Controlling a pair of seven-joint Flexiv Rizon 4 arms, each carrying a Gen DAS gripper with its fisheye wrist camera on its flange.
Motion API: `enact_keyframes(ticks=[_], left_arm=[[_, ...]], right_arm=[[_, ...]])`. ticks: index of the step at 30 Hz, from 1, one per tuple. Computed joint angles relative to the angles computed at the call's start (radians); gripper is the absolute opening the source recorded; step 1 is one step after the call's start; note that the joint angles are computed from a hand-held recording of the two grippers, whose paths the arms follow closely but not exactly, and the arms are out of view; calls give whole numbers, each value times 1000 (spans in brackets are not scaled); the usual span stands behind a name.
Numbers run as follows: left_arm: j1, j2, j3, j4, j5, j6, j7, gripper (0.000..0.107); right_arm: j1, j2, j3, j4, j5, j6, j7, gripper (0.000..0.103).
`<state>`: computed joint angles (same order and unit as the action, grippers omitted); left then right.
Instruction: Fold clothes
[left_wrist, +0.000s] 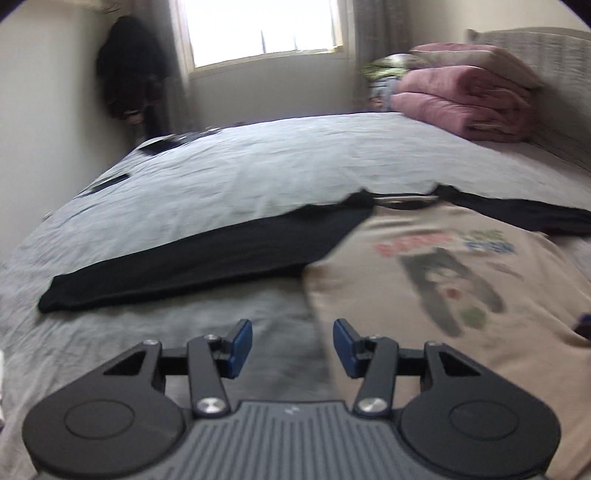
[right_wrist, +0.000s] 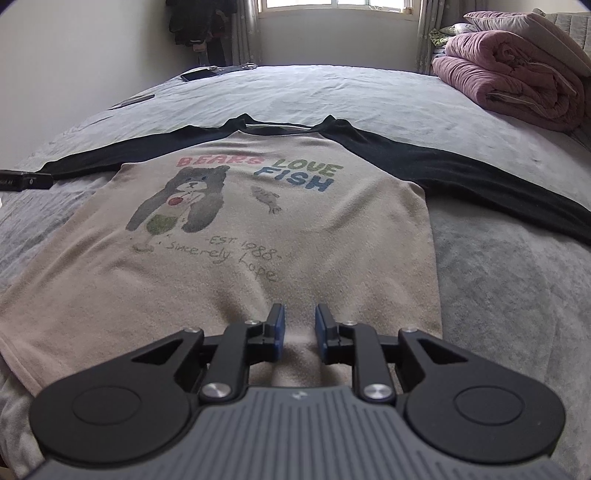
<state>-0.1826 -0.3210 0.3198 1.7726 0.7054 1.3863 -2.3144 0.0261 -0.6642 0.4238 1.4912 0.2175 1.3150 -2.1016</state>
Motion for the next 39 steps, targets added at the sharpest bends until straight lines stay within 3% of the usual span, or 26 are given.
enact_keyframes(ticks=[2, 7, 13, 15, 28, 34, 35, 39], left_arm=[[-38, -5, -7, 11, 37, 28, -9, 50], [-55, -8, -48, 67, -19, -33, 33, 47], [-78, 43, -30, 111, 28, -76, -62, 48], [-71, 73, -46, 134, 53, -108, -66, 48], [18, 186, -180, 224, 101, -191, -88, 48], [94, 242, -190, 319, -38, -106, -112, 48], [107, 254, -189, 341, -62, -83, -122, 48], [165, 270, -194, 439, -215, 38, -90, 49]], right_arm=[[-7, 2, 4, 3, 4, -3, -7, 24], [-21, 10, 8, 7, 16, -19, -24, 25], [-53, 38, 9, 4, 41, -101, -56, 25], [-63, 58, -9, 4, 57, -161, -57, 29], [-122, 209, -82, 101, 273, -332, -211, 29], [-137, 249, -116, 104, 405, -359, -238, 30], [-143, 251, -127, 95, 437, -364, -211, 35], [-160, 232, -172, 41, 496, -453, -75, 36]])
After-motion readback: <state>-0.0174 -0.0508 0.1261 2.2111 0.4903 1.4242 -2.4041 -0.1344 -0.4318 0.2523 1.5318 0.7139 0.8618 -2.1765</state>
